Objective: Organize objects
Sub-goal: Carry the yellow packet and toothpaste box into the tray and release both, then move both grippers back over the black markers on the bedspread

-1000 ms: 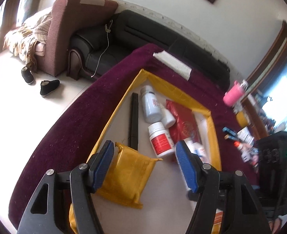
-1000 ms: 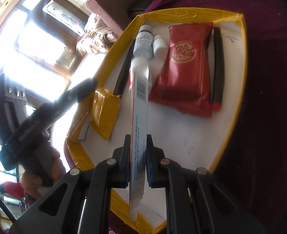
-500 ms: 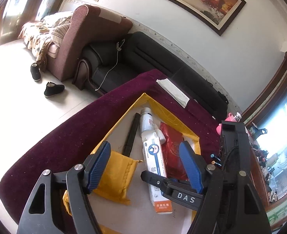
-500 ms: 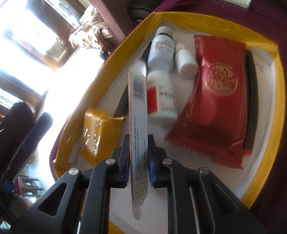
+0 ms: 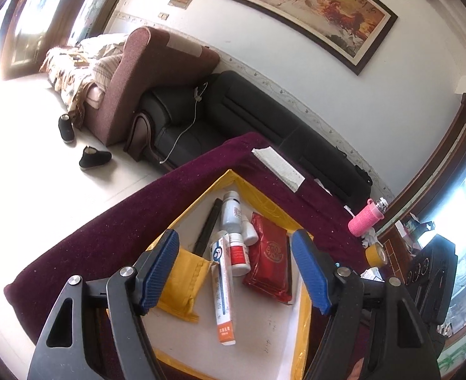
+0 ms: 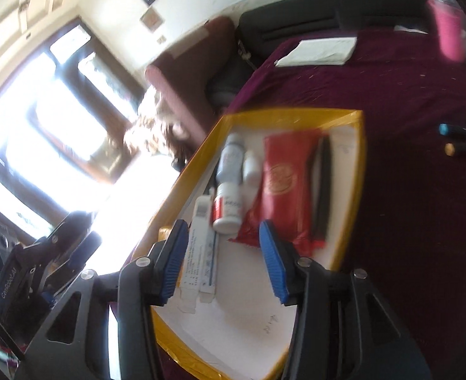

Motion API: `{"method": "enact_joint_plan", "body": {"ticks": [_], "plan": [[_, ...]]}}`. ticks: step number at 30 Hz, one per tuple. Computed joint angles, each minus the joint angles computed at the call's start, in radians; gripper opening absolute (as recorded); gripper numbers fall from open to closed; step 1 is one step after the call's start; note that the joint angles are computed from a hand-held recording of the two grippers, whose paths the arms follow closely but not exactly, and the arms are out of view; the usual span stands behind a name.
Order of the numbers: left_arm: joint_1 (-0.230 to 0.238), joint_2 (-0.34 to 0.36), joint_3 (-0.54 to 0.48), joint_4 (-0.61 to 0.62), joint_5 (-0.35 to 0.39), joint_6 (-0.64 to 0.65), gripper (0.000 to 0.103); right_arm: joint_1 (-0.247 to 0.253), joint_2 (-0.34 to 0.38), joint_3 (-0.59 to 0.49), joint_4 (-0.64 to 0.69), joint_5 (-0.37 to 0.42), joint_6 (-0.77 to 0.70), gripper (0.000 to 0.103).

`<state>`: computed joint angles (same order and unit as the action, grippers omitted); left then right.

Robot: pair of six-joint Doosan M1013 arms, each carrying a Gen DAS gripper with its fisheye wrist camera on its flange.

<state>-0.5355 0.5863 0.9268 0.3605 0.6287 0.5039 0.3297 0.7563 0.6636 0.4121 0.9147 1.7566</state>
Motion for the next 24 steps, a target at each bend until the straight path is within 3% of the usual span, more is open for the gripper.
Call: {"method": "enact_joint_plan", "body": {"ticks": [4, 14, 24], "plan": [[-0.021, 0.0, -0.01, 0.046, 0.006, -0.021, 0.07, -0.014, -0.05, 0.087, -0.015, -0.074, 0.031, 0.048], [-0.071, 0.046, -0.111, -0.056, 0.058, 0.169, 0.07, -0.056, -0.177, 0.299, 0.016, -0.201, 0.037, 0.05], [-0.09, 0.065, -0.165, -0.127, 0.103, 0.25, 0.07, -0.071, -0.2, 0.355, 0.014, -0.217, 0.081, 0.05]]}}
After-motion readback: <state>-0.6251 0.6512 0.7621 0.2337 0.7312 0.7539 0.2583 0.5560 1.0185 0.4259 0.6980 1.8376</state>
